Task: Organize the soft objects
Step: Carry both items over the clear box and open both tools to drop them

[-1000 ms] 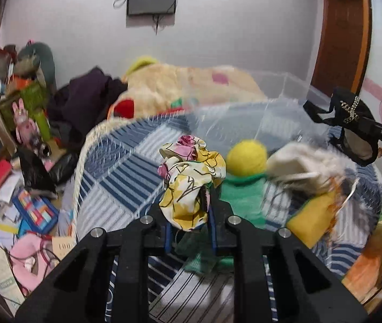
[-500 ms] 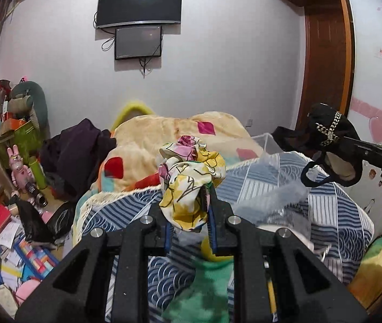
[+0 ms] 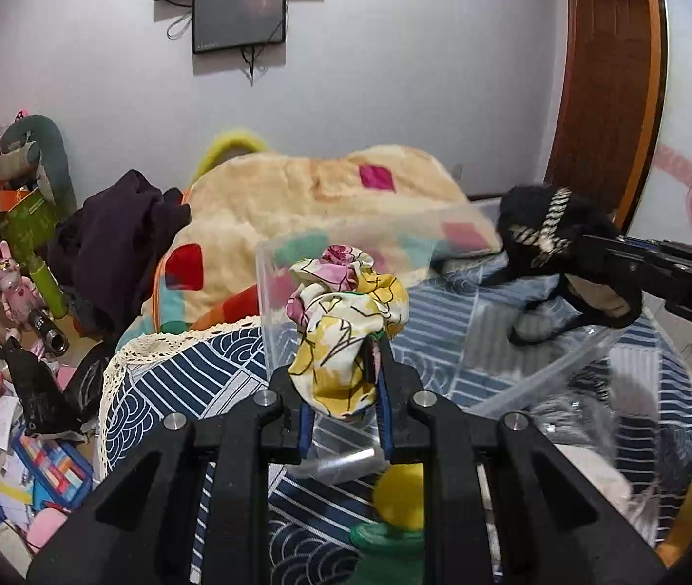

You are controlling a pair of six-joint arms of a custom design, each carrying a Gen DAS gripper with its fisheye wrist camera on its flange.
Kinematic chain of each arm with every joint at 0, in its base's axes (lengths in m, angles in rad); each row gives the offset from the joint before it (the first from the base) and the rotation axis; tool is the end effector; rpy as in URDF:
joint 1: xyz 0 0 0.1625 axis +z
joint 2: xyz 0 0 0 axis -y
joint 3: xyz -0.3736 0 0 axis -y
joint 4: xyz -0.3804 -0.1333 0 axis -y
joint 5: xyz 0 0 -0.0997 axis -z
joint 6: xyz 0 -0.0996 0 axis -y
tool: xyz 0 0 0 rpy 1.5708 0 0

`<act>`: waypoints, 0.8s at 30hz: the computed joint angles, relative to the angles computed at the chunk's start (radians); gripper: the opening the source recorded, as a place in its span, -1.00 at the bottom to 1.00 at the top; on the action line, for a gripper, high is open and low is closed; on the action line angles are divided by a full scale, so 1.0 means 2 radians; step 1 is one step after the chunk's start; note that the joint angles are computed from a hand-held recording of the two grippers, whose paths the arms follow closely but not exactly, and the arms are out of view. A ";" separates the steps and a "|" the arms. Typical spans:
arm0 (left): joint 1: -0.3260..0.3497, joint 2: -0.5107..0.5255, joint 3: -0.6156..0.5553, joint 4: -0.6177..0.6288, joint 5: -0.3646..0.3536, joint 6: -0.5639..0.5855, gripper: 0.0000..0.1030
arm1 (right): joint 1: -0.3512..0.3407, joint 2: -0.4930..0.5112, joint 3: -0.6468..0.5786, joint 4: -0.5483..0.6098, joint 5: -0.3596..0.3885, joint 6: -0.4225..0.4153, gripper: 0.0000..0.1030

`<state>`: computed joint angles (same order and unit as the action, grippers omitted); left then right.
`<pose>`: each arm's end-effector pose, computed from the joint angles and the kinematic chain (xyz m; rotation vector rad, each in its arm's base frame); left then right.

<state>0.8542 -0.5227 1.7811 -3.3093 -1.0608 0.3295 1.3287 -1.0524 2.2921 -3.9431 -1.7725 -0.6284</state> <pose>-0.2367 -0.5487 -0.0440 1.1696 2.3647 -0.7644 0.0047 -0.4538 0.1762 0.2868 -2.2125 1.1885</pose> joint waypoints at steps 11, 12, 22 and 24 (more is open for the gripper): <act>-0.003 0.019 -0.020 0.026 0.008 -0.001 -0.15 | 0.006 -0.001 -0.017 0.071 -0.051 -0.017 -0.42; -0.003 0.016 -0.017 0.025 0.003 -0.001 -0.11 | 0.004 -0.003 -0.013 0.068 -0.050 -0.021 -0.41; -0.024 -0.031 0.049 -0.034 -0.013 0.012 0.19 | 0.010 -0.044 0.048 0.008 -0.012 -0.043 -0.11; -0.028 -0.043 0.067 -0.042 -0.015 0.013 0.27 | 0.013 -0.042 0.057 -0.016 -0.005 -0.048 0.03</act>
<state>0.7986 -0.6091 1.9142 -3.3931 -1.0909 0.3557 1.3545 -1.1359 2.4052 -3.9756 -1.7823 -0.7236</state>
